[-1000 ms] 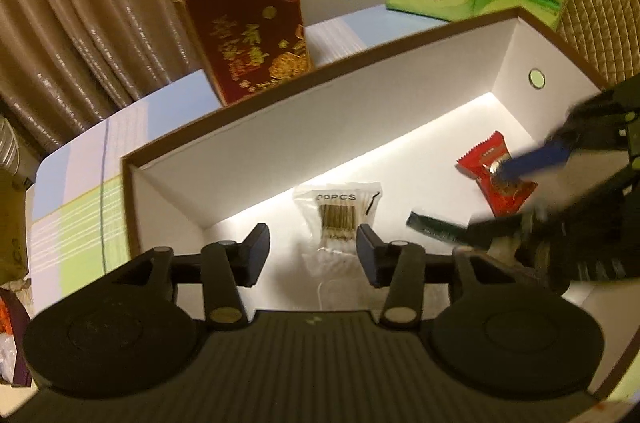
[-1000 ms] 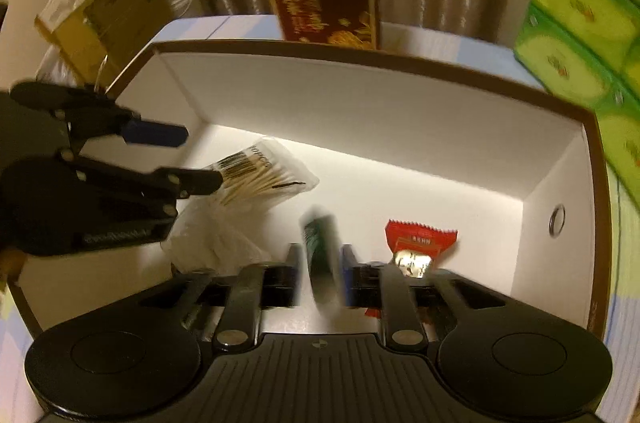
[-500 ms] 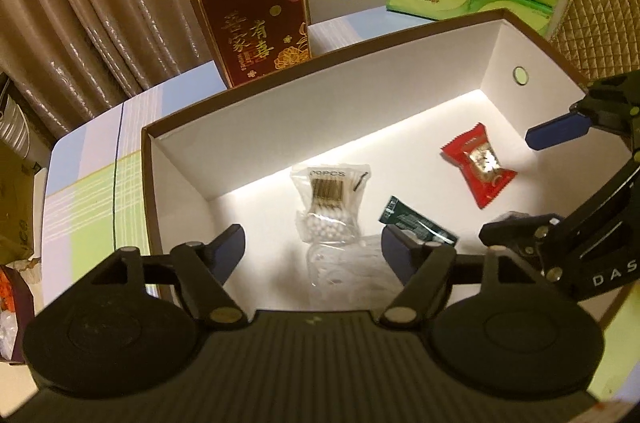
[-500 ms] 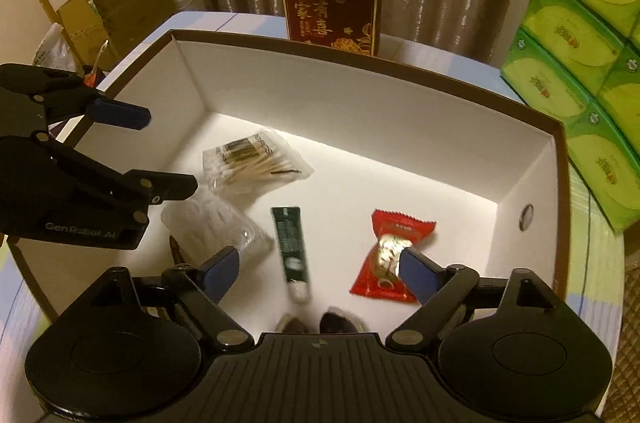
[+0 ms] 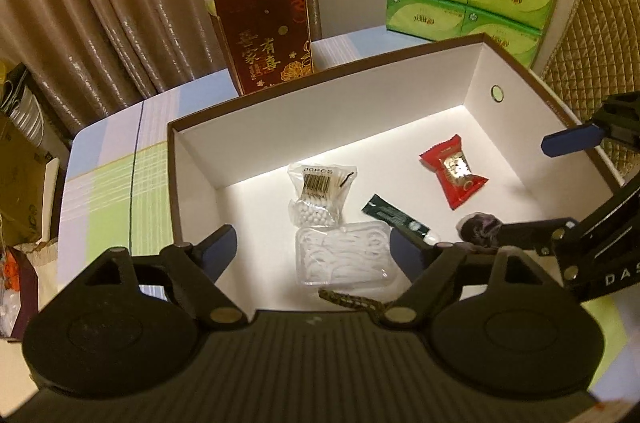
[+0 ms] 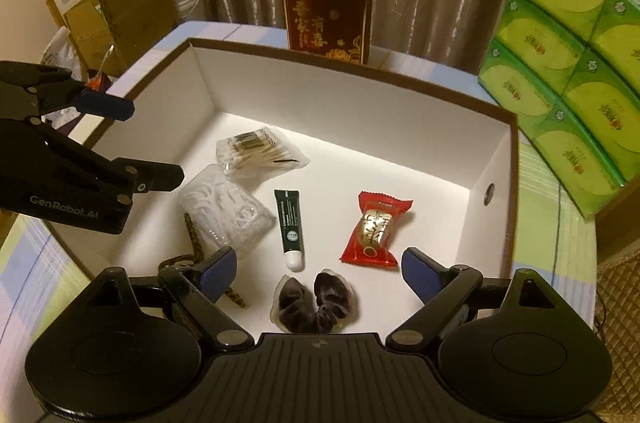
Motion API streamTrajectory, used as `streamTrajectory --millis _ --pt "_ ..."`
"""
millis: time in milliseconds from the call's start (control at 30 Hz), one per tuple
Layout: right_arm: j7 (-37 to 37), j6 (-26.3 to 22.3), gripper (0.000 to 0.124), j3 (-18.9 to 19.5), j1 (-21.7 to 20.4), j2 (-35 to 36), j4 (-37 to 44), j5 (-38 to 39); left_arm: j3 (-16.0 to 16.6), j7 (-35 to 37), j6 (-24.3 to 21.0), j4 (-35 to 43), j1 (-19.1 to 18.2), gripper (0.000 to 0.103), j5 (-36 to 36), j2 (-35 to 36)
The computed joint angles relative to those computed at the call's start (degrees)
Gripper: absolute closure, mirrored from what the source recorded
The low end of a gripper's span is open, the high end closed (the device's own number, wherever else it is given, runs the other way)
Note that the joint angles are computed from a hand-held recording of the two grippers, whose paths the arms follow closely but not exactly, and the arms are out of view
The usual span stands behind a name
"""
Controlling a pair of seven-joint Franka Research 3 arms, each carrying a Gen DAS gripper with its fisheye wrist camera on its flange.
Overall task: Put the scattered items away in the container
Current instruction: 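Withdraw both tools from the box back toward the remaining items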
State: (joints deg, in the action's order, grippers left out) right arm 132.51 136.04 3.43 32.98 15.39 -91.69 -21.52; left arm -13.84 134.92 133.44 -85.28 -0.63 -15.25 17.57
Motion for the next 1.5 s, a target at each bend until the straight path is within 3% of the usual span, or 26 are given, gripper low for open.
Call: streamTrajectory --millis 433,800,1500 --pt "5.5 1.85 0.036 2.09 -0.08 -7.58 -7.35 -4.98 2.39 1.76 2.44 -10.66 0.42 0.021 -4.95 -10.79" --pt "12.54 4.39 0.036 5.94 -1.25 -14.13 -14.63 -9.64 5.96 4.24 5.64 -20.69 -1.83 0.021 -7.61 -19.81" --pt "21.21 6.76 0.036 10.62 -2.32 -19.0 -20.7 -13.26 11.16 7.56 4.34 -28.99 -4.66 0.021 -11.98 -27.82"
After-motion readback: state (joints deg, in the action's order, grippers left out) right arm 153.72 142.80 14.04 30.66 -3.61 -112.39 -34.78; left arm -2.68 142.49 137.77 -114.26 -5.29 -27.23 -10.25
